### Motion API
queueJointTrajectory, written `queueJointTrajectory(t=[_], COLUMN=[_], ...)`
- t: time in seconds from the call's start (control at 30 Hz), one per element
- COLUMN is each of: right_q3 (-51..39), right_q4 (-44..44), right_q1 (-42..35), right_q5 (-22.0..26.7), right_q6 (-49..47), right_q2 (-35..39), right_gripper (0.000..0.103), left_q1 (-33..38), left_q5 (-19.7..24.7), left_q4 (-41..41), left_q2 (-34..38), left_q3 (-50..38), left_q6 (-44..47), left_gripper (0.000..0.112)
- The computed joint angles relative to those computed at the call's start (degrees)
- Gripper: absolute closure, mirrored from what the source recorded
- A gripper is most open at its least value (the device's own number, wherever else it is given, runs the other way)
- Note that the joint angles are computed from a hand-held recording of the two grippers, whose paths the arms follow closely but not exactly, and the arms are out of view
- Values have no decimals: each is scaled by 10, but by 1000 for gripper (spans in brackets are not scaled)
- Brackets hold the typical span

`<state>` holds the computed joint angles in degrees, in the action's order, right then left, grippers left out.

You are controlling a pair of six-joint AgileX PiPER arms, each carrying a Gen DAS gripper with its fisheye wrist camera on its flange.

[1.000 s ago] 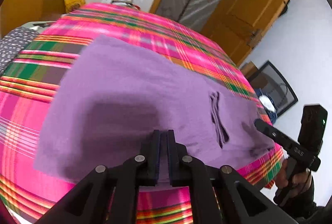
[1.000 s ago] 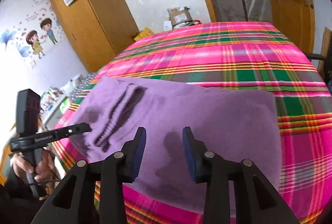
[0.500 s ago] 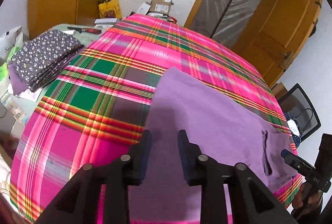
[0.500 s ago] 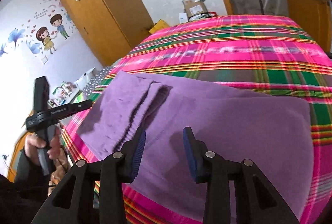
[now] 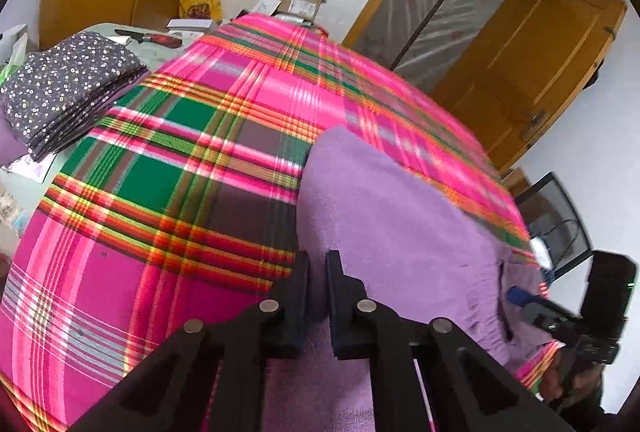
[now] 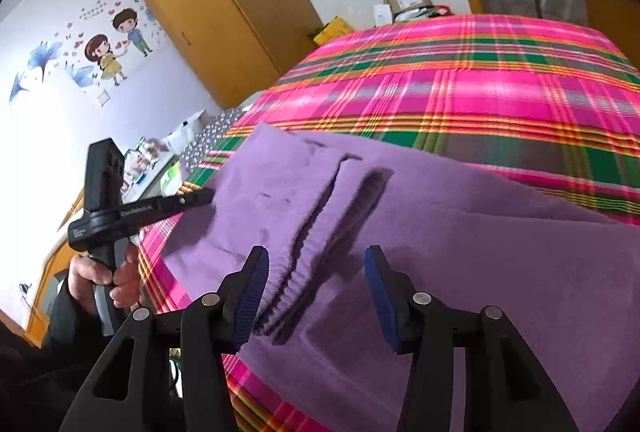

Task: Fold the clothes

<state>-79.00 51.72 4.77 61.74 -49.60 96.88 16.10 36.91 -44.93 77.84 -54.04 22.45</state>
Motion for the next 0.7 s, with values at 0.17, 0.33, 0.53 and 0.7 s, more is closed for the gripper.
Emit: queueJointTrajectory(t=[0.17,0.33,0.53,0.7], right_q3=[-7,-19,-35,-35], right_q4=[1,-1,-2,0], right_q1=[4,9,16,17], right_q5=[3,3,4,-2], right_q6=[0,11,20,21], right_q2=[11,21,30,28], right_gripper=[51,51,51,51], left_q1=[38,32,-6,-36], left_q5=[49,57,46,32], left_q4=[-52,-19,59,92], left_q2=[26,35,93,124], left_q3=[-7,-36,-131,-178], left_q6=[58,23,-37,-53], left_gripper=[103,96,88,88])
